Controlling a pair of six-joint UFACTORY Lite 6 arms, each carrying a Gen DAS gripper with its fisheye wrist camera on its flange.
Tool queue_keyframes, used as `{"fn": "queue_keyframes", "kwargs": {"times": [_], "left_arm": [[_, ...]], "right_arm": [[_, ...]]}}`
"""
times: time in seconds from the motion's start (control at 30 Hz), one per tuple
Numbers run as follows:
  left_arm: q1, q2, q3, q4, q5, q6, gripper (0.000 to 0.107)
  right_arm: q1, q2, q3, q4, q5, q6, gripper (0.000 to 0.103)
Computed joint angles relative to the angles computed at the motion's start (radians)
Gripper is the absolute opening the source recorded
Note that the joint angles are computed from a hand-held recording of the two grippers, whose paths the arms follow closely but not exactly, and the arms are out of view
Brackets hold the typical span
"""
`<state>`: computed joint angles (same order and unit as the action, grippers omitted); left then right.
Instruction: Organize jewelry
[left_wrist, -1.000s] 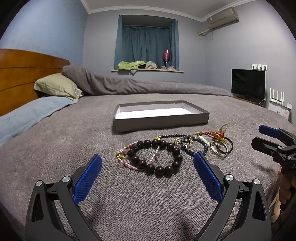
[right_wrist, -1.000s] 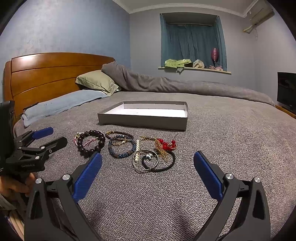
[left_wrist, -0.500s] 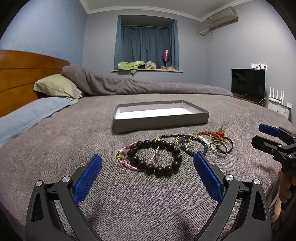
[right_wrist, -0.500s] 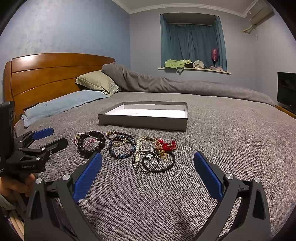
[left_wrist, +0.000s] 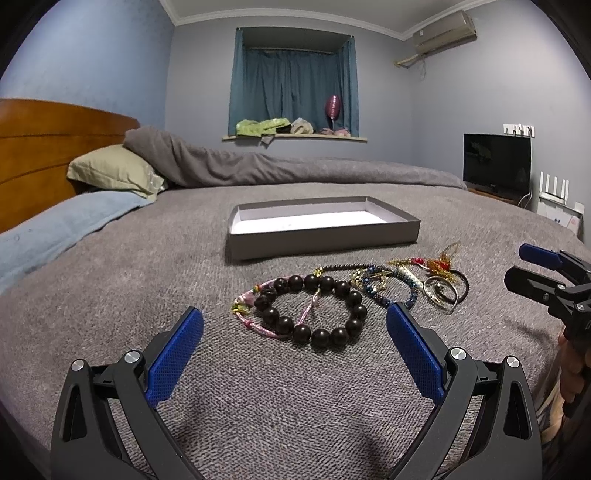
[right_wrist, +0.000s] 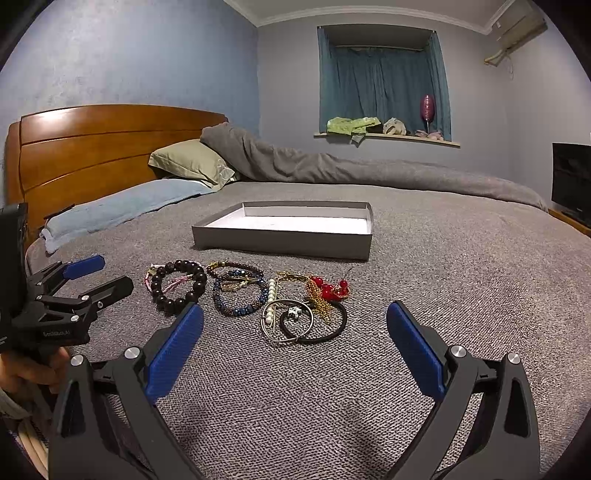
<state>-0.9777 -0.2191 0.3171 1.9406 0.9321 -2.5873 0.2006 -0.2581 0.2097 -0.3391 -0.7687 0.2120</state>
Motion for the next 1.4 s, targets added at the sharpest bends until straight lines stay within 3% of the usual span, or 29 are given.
{"fn": "queue_keyframes", "kwargs": {"times": [0.27, 0.63, 0.8, 0.97, 1.1, 1.23, 1.3, 1.37, 1.4], "left_arm": [[0.063, 0.036, 0.038, 0.029, -0.047, 0.007, 0.098], [0.137, 0.073, 0.086, 0.091, -0.102, 0.012, 0.098], [0.192, 0.094, 0.126, 0.130, -0.151, 0.028, 0.098], [0.261, 0.125, 0.168, 0.205, -0.233, -0.002, 0.098], [0.296, 0.155, 0.206, 0.264, -0.291, -0.025, 0.098], [0.304, 0.189, 0.244, 0.304, -0.322, -0.039, 0.098], [0.302, 0.213, 0.272, 0.320, -0.332, -0.035, 0.098], [0.301, 0.236, 0.300, 0.336, -0.339, -0.036, 0.098], [0.300, 0.251, 0.319, 0.341, -0.342, -0.033, 0.098]], "right_arm": [[-0.002, 0.032, 0.051, -0.006, 0.031, 0.022, 0.096], [0.001, 0.164, 0.207, -0.027, 0.115, 0.065, 0.076], [-0.001, 0.250, 0.297, -0.050, 0.176, 0.096, 0.063], [-0.022, 0.347, 0.411, -0.118, 0.238, 0.187, 0.059], [-0.022, 0.433, 0.515, -0.155, 0.305, 0.240, 0.041], [-0.020, 0.498, 0.593, -0.174, 0.347, 0.270, 0.034], [-0.023, 0.528, 0.632, -0.204, 0.368, 0.306, 0.015], [-0.034, 0.548, 0.656, -0.266, 0.374, 0.367, 0.002], [-0.044, 0.555, 0.663, -0.312, 0.364, 0.411, 0.001]]}}
